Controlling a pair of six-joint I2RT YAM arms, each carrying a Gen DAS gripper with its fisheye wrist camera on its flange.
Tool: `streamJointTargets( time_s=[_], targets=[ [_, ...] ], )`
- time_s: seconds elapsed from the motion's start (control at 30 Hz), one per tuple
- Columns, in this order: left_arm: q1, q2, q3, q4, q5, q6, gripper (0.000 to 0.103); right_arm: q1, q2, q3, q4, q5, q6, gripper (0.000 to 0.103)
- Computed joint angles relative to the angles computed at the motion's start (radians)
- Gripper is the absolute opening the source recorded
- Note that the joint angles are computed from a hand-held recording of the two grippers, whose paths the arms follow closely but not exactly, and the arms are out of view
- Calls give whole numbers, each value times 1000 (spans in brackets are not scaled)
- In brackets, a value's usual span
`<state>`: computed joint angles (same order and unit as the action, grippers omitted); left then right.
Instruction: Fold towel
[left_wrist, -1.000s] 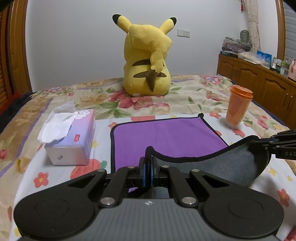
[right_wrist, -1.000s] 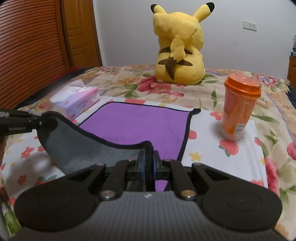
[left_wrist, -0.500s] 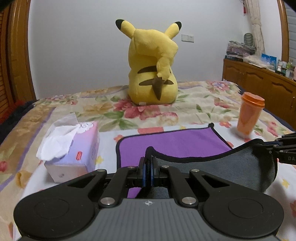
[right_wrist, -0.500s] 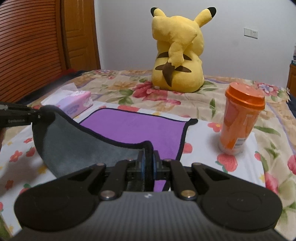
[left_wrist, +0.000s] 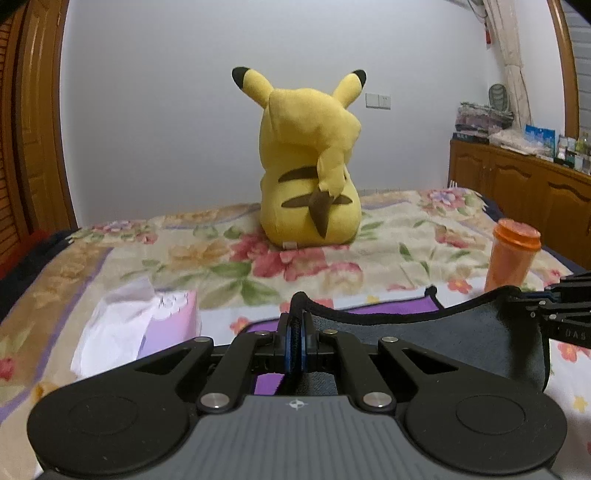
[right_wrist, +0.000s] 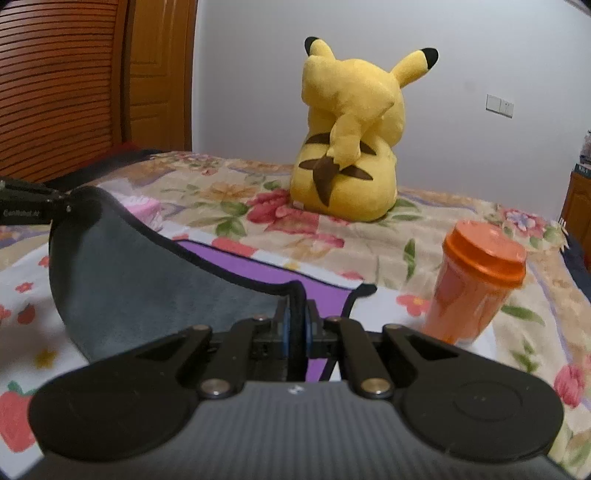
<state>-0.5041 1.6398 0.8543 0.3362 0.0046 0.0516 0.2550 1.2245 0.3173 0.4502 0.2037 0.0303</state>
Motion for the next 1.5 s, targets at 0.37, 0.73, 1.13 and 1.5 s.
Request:
streamJointTargets(
  time_s=[0.37, 0.73, 1.13, 1.5],
  targets=[
    [-7, 58, 76, 6, -33, 19, 8, -16, 105, 91, 67, 19, -86, 9],
    [14, 202, 190, 68, -48, 28, 8, -47, 261, 175, 172, 29, -149, 9],
    [33, 394, 303, 104, -57, 50, 8, -102, 499, 238, 295, 8, -123, 9],
    [30, 504, 410, 16, -95, 51, 15, -117, 616, 334, 208, -2, -99, 10]
  ],
)
